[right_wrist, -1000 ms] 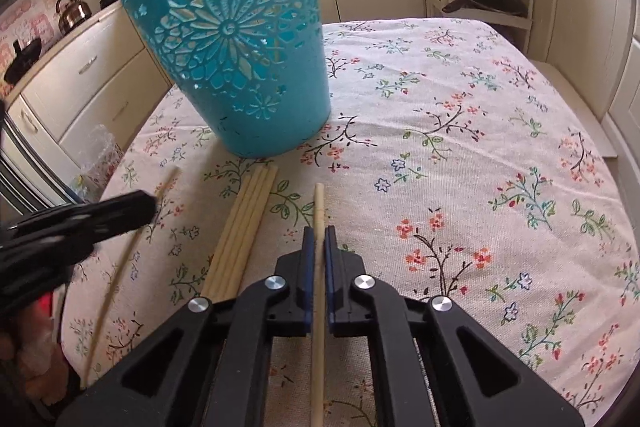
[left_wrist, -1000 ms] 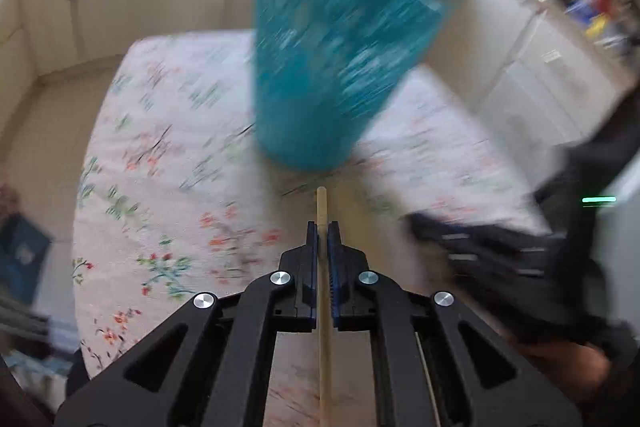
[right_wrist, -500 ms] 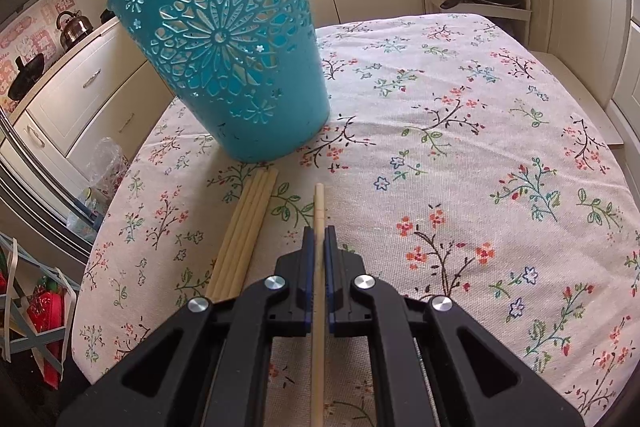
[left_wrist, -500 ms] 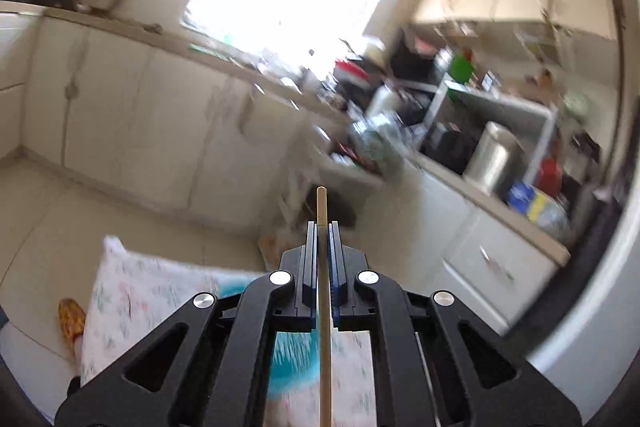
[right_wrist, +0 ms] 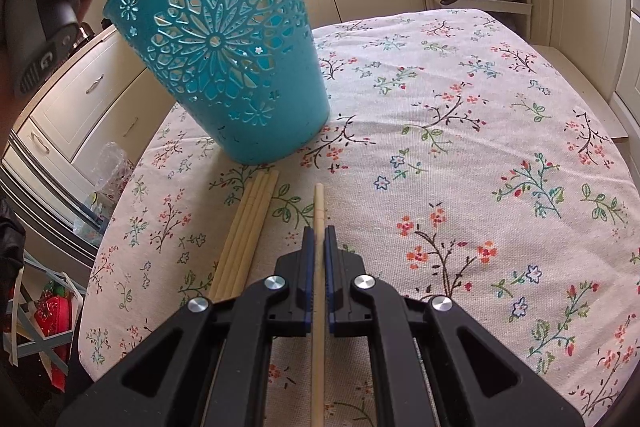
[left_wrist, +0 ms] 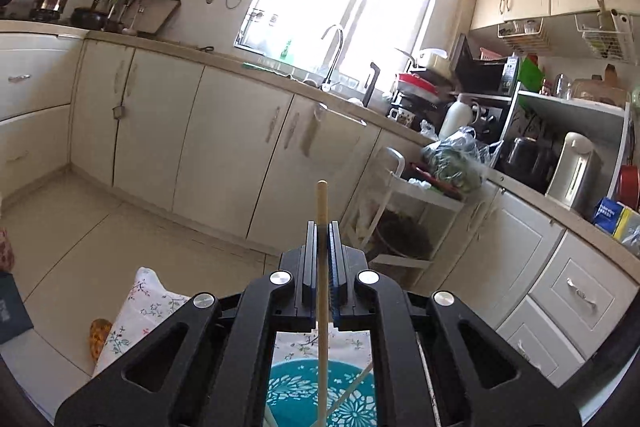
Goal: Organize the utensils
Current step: 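Lift the stick into the teal basket with the left tool while the right tool holds its stick, then lift the held stick with the right tool and drop it into the teal basket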
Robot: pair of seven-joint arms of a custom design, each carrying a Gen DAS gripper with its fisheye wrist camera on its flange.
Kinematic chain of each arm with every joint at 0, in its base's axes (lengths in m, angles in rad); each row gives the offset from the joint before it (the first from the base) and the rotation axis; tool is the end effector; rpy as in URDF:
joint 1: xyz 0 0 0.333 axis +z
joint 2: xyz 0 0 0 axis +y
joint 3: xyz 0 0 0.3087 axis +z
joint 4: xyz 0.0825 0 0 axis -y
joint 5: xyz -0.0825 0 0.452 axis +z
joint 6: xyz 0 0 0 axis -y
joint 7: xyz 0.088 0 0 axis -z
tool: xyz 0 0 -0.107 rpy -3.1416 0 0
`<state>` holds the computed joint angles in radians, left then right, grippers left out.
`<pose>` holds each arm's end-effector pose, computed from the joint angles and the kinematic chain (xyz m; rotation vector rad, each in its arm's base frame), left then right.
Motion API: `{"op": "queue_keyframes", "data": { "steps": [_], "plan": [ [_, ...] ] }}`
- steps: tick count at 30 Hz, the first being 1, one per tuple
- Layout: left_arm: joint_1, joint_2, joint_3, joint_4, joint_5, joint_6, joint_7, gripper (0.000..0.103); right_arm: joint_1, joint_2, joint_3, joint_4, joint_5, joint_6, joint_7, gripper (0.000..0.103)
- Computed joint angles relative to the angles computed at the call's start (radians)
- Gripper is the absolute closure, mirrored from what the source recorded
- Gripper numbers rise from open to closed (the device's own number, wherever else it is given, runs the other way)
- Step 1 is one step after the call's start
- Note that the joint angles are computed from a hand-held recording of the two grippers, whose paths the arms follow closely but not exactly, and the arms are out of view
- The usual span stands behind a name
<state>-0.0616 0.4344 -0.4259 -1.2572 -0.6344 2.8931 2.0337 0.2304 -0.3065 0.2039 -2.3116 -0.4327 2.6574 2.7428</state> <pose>0.7442 -0.2589 0.6540 -1.3623 1.7976 -1.6817 0.5057 0.2530 0.4985 -1.3574 2.0644 -0.4741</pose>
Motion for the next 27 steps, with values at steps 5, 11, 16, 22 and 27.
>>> {"op": "queue_keyframes", "data": {
  "steps": [5,11,16,22,27],
  "plan": [
    [0.005,-0.045,0.015,-0.073,0.024,-0.049,0.031,0.098,0.0,0.001,-0.001,0.0,0.001,0.002,0.0,0.097],
    [-0.003,-0.117,0.066,-0.166,0.049,-0.153,0.068,0.092,0.002,0.002,-0.002,0.002,0.001,-0.001,-0.006,0.097],
    [0.05,-0.285,0.066,-0.372,-0.2,-0.017,0.244,0.037,0.003,0.002,-0.003,0.002,0.004,-0.003,-0.012,0.097],
    [0.044,-0.431,0.153,-0.617,-0.299,0.078,0.299,0.01,0.007,0.014,0.004,0.028,-0.022,-0.053,-0.023,0.097],
    [0.011,-0.372,0.24,-0.654,0.077,-0.068,-0.011,0.01,0.011,0.02,0.005,0.038,-0.043,-0.075,-0.02,0.098]
  ]
}}
